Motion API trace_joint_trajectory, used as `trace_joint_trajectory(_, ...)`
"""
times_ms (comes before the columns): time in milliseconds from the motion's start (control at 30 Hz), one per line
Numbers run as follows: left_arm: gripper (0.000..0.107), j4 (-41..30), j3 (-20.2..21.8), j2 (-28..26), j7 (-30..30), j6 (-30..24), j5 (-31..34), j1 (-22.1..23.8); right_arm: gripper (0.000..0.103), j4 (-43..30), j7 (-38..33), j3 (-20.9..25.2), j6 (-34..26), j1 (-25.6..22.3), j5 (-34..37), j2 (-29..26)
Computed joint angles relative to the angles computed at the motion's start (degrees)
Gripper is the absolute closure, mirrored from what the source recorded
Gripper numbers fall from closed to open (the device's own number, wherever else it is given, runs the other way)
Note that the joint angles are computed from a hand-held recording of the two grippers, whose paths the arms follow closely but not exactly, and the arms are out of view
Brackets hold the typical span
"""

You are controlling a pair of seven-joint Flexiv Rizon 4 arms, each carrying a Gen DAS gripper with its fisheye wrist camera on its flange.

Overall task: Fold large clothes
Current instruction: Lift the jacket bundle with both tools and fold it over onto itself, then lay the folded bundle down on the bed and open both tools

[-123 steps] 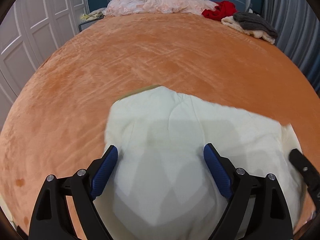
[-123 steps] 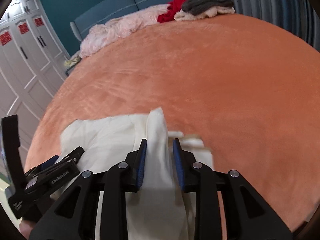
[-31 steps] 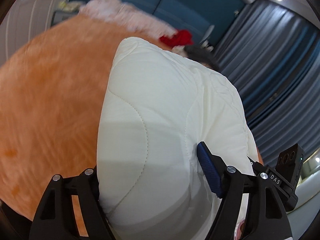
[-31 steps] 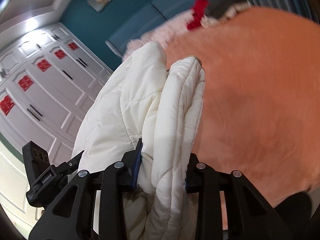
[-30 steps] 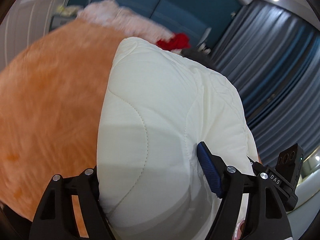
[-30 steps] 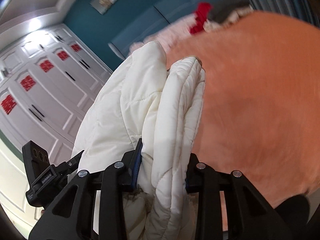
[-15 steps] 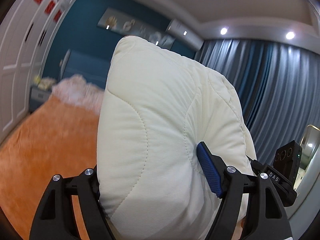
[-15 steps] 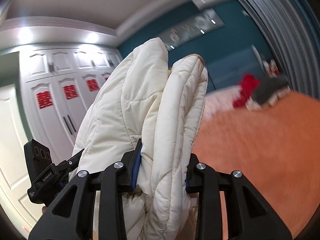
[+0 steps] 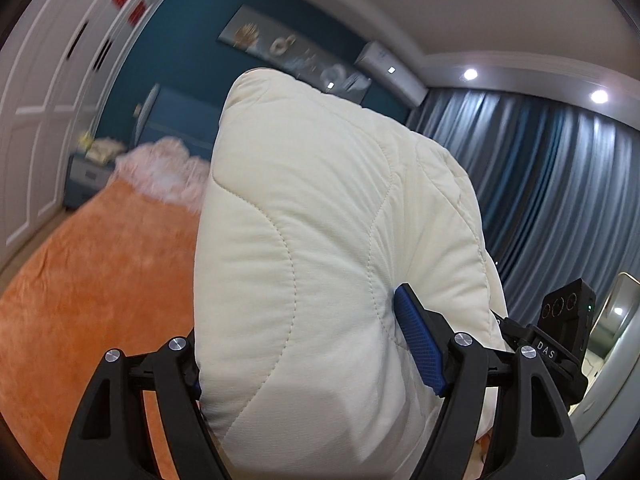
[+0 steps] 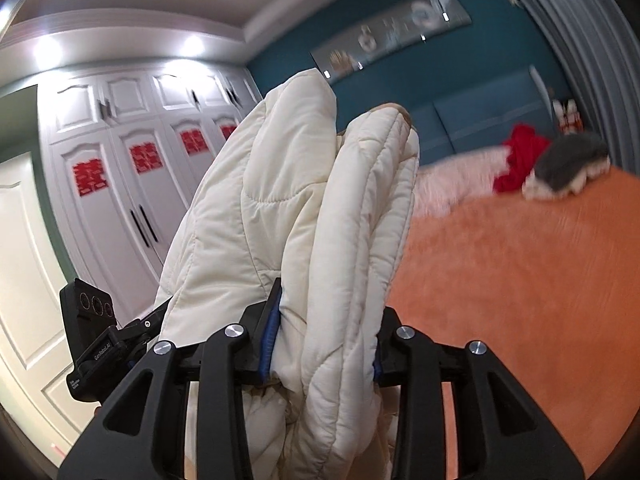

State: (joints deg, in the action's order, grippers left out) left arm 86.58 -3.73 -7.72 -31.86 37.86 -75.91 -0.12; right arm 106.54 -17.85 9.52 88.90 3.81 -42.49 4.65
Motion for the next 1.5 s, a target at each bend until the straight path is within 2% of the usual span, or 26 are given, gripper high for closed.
trace_joint_trajectory(167, 0.034, -2.0, -1.3, -6.6, -1.4, -0.4, 3.7, 1.3, 0.07, 0.3, -3.5, -2.1, 1.3, 2.5, 6.4, -6.6)
trace_joint_trajectory(400, 0.034, -6.4, -4.4, -16.6, -7.6, -1.5, 12.0, 3.6, 0.07, -0.2, -10.4, -3.9, -0.6, 5.4, 18.3, -13.8)
trace_joint_trajectory(700, 0.034, -9.1, -6.3, -25.9, -15.2, -1.6, 22.1, 5.3, 0.069, -3.7, -21.5, 0.2, -5.1, 4.2, 34.8, -23.4)
trace_joint_trajectory(800, 0.034, -9.9, -6.3, -28.1, -18.1, -2.4, 25.6, 5.7, 0.069, -4.5, -23.5, 1.2, -6.7, 4.0, 38.3, -25.9)
trace_joint_trajectory(867, 0.034, -9.6, -6.5, -28.9, -19.0, -2.3, 26.9, 6.1, 0.062, -4.3, -24.5, 1.6, -6.3, 3.8, 40.5, -27.0)
trace_joint_trajectory(967, 0.032, -6.8, -7.8, -27.9, -17.0, -0.3, 25.1, 7.1, 0.053, -3.0, -26.1, 3.5, -2.5, 2.5, 44.1, -27.7)
trace_joint_trajectory(1067, 0.029, -6.0, -7.4, -27.0, -17.6, 0.2, 25.9, 6.9, 0.049, -2.4, -26.9, 4.7, -3.3, 1.2, 46.1, -26.7)
trace_joint_trajectory(1133, 0.028, -6.5, -6.5, -26.4, -19.3, -0.5, 27.9, 6.7, 0.049, -1.4, -27.0, 3.8, -5.5, 1.6, 45.9, -24.7)
trace_joint_trajectory(1200, 0.028, -6.7, -5.5, -25.5, -20.3, -0.9, 30.1, 6.6, 0.045, 0.7, -25.2, 0.3, -8.3, 4.0, 43.0, -21.4)
trace_joint_trajectory(1267, 0.03, -6.6, -4.8, -24.4, -20.3, -0.8, 32.0, 6.7, 0.041, 4.8, -19.8, -5.3, -10.4, 8.0, 35.2, -16.8)
trace_joint_trajectory(1400, 0.03, -5.1, -3.3, -20.8, -18.3, 7.1, 35.2, 5.5, 0.042, 8.0, -11.8, -8.3, -13.6, 9.0, 21.1, -11.2)
trace_joint_trajectory(1500, 0.03, -6.6, -0.8, -19.6, -22.5, 16.4, 42.1, 1.9, 0.056, 5.0, -9.3, -8.3, -17.3, 8.5, 10.7, -10.7)
